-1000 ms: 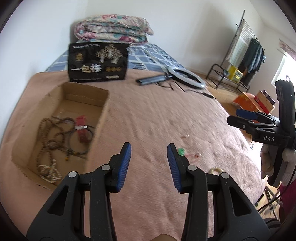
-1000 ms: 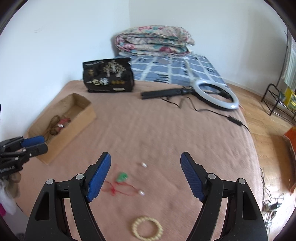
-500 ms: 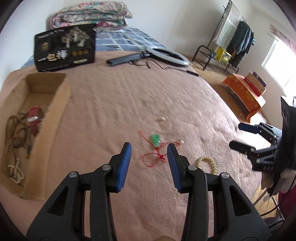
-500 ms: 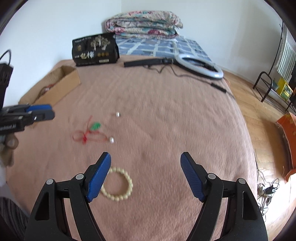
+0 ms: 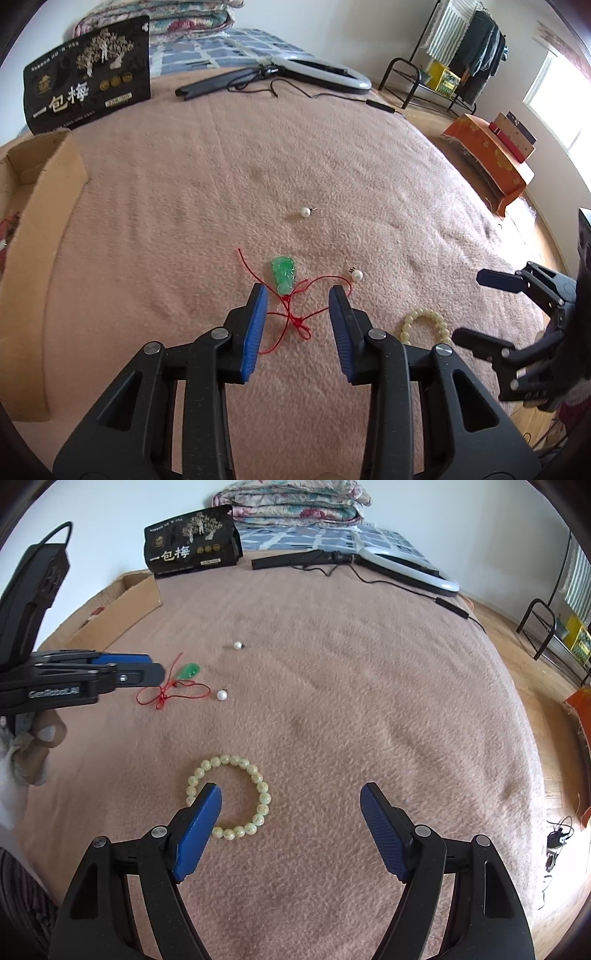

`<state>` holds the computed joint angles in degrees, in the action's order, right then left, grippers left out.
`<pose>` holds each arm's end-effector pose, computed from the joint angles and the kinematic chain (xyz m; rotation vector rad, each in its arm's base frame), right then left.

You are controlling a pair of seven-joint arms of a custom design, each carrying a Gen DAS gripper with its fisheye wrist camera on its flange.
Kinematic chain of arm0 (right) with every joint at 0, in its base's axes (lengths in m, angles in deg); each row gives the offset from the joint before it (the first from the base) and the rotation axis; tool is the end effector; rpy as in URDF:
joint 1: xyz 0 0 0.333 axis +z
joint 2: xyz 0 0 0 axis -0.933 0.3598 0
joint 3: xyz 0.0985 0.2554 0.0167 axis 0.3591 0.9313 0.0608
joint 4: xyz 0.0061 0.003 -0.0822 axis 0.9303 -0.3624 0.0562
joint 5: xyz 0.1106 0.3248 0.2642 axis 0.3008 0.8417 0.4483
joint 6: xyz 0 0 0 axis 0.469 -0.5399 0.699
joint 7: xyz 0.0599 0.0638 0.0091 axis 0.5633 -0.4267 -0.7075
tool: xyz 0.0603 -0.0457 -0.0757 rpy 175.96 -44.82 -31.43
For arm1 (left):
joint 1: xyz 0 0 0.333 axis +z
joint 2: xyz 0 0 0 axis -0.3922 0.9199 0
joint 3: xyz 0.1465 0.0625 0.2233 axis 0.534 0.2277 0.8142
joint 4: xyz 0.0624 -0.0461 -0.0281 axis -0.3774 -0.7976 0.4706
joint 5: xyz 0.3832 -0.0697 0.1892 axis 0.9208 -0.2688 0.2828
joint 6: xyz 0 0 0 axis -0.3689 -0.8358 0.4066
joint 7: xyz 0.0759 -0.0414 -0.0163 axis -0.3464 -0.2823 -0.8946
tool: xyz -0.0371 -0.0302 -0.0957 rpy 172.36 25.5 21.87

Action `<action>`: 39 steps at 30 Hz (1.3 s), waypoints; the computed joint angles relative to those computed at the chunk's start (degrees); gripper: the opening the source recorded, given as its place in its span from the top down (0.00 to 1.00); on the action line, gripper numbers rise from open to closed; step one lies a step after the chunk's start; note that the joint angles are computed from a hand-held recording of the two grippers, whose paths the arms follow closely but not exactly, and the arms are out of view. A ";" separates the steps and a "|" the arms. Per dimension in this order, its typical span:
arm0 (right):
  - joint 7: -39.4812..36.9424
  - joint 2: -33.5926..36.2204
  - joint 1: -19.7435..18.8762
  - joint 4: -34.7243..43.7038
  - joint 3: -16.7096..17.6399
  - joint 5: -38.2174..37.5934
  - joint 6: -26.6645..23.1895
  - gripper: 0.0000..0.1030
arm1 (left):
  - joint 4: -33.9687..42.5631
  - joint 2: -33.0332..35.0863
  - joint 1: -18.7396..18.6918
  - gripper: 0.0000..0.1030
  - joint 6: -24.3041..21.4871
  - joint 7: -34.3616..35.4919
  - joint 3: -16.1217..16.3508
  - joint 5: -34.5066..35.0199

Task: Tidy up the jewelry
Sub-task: 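Grasp the green jade pendant with the left tool while the right tool grasps the cream bracelet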

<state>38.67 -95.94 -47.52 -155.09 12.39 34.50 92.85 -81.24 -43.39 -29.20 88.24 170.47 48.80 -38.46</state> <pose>0.4861 0.2954 0.4074 -2.1139 1.6258 -0.4436 0.5638 -0.1036 0.4014 -1.7177 2.3166 -0.8801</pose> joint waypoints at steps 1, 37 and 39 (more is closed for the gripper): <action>0.02 0.14 0.04 -0.09 -0.03 0.17 0.17 0.25 | 0.39 0.70 0.11 0.70 0.23 -1.04 -0.27 1.09; -10.47 3.41 2.24 1.20 -1.64 16.75 1.02 0.94 | 0.74 3.41 1.11 0.88 3.85 -5.51 -1.62 4.86; -10.29 2.90 2.15 0.82 -1.60 16.97 1.44 0.94 | 0.02 2.46 1.06 0.88 3.76 -5.07 -1.27 4.27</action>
